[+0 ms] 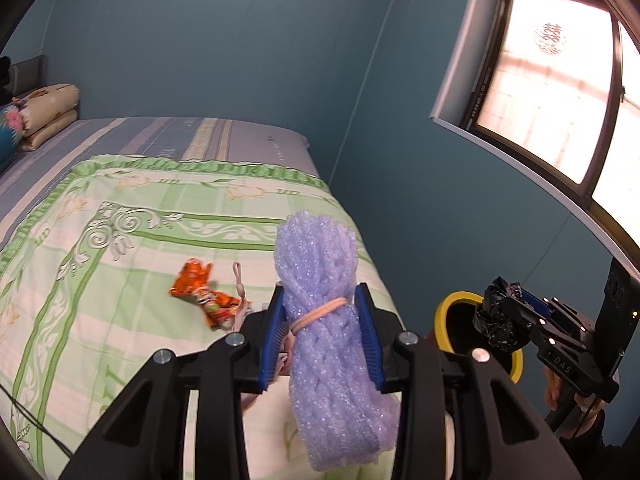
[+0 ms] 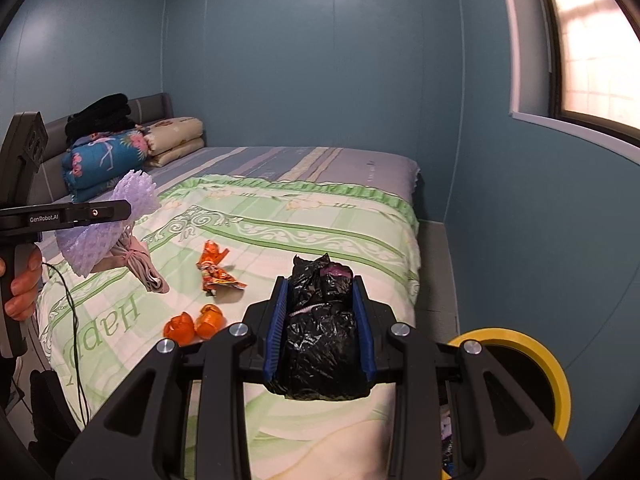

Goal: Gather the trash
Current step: 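Carry both items to the yellow bin and open both tools to drop them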

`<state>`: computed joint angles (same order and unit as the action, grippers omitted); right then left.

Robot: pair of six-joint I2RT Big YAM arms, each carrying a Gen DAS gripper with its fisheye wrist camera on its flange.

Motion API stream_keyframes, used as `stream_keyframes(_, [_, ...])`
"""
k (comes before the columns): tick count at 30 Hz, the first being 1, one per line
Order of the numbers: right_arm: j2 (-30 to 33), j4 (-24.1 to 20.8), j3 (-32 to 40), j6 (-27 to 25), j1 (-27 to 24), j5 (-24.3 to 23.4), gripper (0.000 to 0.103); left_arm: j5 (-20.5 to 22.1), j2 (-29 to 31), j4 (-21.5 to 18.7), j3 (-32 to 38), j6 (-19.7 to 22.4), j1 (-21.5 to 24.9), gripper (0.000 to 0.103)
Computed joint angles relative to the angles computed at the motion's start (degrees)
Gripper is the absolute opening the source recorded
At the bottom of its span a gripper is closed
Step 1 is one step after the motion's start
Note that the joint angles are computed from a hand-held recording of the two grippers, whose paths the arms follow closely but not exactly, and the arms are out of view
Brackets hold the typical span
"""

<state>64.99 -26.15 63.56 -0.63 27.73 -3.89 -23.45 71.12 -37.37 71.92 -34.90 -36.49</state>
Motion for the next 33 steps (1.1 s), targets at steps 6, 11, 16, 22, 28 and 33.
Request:
stream_keyframes(6, [-1.27, 0.44, -1.05, 0.75, -3.54, -1.13, 0.03, 1.4, 5.22, 0.48, 5.18, 1.34, -1.57, 0.033])
stream_keyframes(11, [-1.95, 1.19, -2.06, 1.55, -6.91, -2.47, 0.03, 2.16, 10.51, -0.06, 10.58, 1.75, -3.13, 0.033])
stream_keyframes(16, [-2.44, 1.68, -2.89, 2.3, -10.05, -3.47, 0.03, 4.48, 15.45, 0.9, 15.35, 3.21, -4.26, 0.033])
stream_keyframes(22, [-2.94, 1.83, -3.72, 2.39, -14.08, -4.19, 0.03, 7.94, 21.84, 1.53, 21.5, 5.19, -5.22, 0.033])
stream_keyframes(28, [-2.72, 1.79, -4.18, 2.56, -18.47, -4.77, 0.03, 11.26, 27.55, 1.7, 27.36, 6.12, -5.71, 0.033])
stream_keyframes(33, [-2.38, 2.24, -4.95, 2.46, -21.79, -5.19, 0.03, 13.76, 32.71, 0.82, 33.23, 6.76, -6.08, 0.033])
